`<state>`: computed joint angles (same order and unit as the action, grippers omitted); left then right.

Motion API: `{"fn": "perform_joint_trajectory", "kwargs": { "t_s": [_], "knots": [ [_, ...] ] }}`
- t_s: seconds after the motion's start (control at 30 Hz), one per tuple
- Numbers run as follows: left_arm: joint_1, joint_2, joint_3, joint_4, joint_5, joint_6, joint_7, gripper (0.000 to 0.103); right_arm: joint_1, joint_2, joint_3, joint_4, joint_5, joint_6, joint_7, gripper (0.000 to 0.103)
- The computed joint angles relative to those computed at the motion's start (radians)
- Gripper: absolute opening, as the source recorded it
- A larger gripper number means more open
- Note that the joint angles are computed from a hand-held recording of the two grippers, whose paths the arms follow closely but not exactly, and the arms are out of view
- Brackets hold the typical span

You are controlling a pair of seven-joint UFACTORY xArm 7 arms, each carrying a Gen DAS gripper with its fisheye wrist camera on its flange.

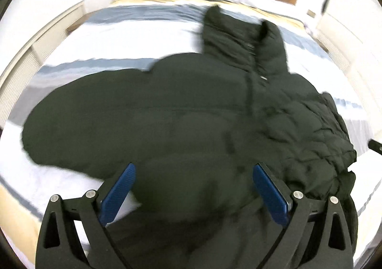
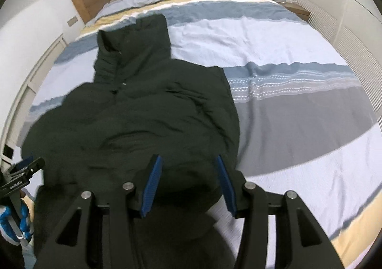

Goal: Fold large clothes
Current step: 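Grasp the other jacket sleeve cuff with the left tool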

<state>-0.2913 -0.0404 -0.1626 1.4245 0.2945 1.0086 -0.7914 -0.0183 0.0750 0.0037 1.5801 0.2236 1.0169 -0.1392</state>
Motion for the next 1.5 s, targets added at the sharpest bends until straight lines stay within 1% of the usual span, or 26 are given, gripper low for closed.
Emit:
{"fn": "perform_joint_trajectory", "kwargs": {
  "t_s": [0.1, 0.23, 0.27, 0.33, 0.43, 0.5, 0.53, 0.57, 0.67, 0.73, 0.93, 1.0, 1.03, 1.13, 1.2, 1.23, 1.27, 1.3, 1.33, 1.37, 1.4, 1.43, 1.5],
  "knots": [
    [0.044, -0.130, 0.037, -0.115, -0.044, 0.010, 0.015, 0.098, 0.019, -0.036, 0.011, 0.000, -0.026, 0.031, 0.079, 0.046],
    [0.135, -0.285, 0.084, -0.263, -0.106, 0.018, 0.040, 0.098, 0.048, -0.059, 0.024, 0.019, -0.066, 0.079, 0.187, 0.046],
    [0.164, -0.332, 0.106, -0.312, -0.128, 0.018, 0.042, 0.098, 0.055, -0.061, 0.027, 0.025, -0.080, 0.089, 0.209, 0.046],
    [0.210, -0.378, 0.127, -0.369, -0.161, -0.001, 0.042, 0.098, 0.068, -0.061, 0.032, 0.044, -0.097, 0.117, 0.254, 0.046],
    [0.288, -0.458, 0.179, -0.481, -0.220, -0.082, 0.038, 0.098, 0.088, -0.051, 0.041, 0.075, -0.137, 0.153, 0.300, 0.046],
    [0.342, -0.498, 0.222, -0.558, -0.265, -0.163, 0.029, 0.097, 0.100, -0.045, 0.046, 0.093, -0.160, 0.177, 0.326, 0.046],
    [0.357, -0.503, 0.235, -0.576, -0.290, -0.183, 0.033, 0.097, 0.105, -0.043, 0.048, 0.102, -0.169, 0.190, 0.337, 0.046],
    [0.368, -0.505, 0.267, -0.603, -0.335, -0.220, 0.047, 0.097, 0.110, -0.044, 0.049, 0.105, -0.178, 0.199, 0.349, 0.046],
    [0.380, -0.485, 0.327, -0.651, -0.460, -0.319, 0.095, 0.097, 0.123, -0.042, 0.053, 0.119, -0.206, 0.227, 0.387, 0.046],
    [0.389, -0.468, 0.345, -0.669, -0.516, -0.363, 0.127, 0.097, 0.129, -0.037, 0.054, 0.130, -0.221, 0.240, 0.404, 0.046],
    [0.392, -0.400, 0.397, -0.696, -0.683, -0.430, 0.227, 0.097, 0.149, -0.025, 0.059, 0.155, -0.274, 0.274, 0.451, 0.046],
    [0.363, -0.369, 0.434, -0.698, -0.790, -0.470, 0.294, 0.097, 0.154, -0.021, 0.061, 0.163, -0.284, 0.285, 0.459, 0.046],
    [0.363, -0.364, 0.436, -0.702, -0.820, -0.477, 0.312, 0.097, 0.157, -0.020, 0.062, 0.167, -0.291, 0.290, 0.463, 0.046],
    [0.348, -0.319, 0.464, -0.690, -0.951, -0.517, 0.388, 0.097, 0.165, -0.019, 0.064, 0.180, -0.301, 0.303, 0.468, 0.046],
    [0.336, -0.312, 0.484, -0.691, -1.064, -0.550, 0.447, 0.097, 0.170, -0.024, 0.066, 0.188, -0.311, 0.313, 0.470, 0.046],
    [0.337, -0.312, 0.486, -0.690, -1.102, -0.559, 0.469, 0.095, 0.171, -0.026, 0.066, 0.190, -0.314, 0.316, 0.472, 0.046],
    [0.329, -0.315, 0.494, -0.691, -1.157, -0.575, 0.505, 0.082, 0.172, -0.030, 0.066, 0.192, -0.317, 0.321, 0.476, 0.046],
    [0.322, -0.314, 0.506, -0.687, -1.205, -0.573, 0.543, 0.069, 0.173, -0.030, 0.066, 0.197, -0.318, 0.326, 0.480, 0.046],
    [0.326, -0.313, 0.507, -0.685, -1.232, -0.565, 0.560, 0.065, 0.173, -0.034, 0.066, 0.198, -0.321, 0.329, 0.483, 0.046],
    [0.333, -0.311, 0.496, -0.687, -1.248, -0.566, 0.566, 0.058, 0.173, -0.037, 0.066, 0.201, -0.323, 0.333, 0.486, 0.046],
    [0.342, -0.311, 0.490, -0.688, -1.258, -0.559, 0.570, 0.054, 0.173, -0.041, 0.066, 0.202, -0.324, 0.335, 0.490, 0.046],
    [0.350, -0.311, 0.485, -0.688, -1.269, -0.552, 0.573, 0.052, 0.174, -0.045, 0.067, 0.205, -0.325, 0.340, 0.495, 0.046],
    [0.352, -0.324, 0.486, -0.697, -1.325, -0.552, 0.602, 0.040, 0.175, -0.051, 0.069, 0.212, -0.328, 0.348, 0.500, 0.046]
  ]
}}
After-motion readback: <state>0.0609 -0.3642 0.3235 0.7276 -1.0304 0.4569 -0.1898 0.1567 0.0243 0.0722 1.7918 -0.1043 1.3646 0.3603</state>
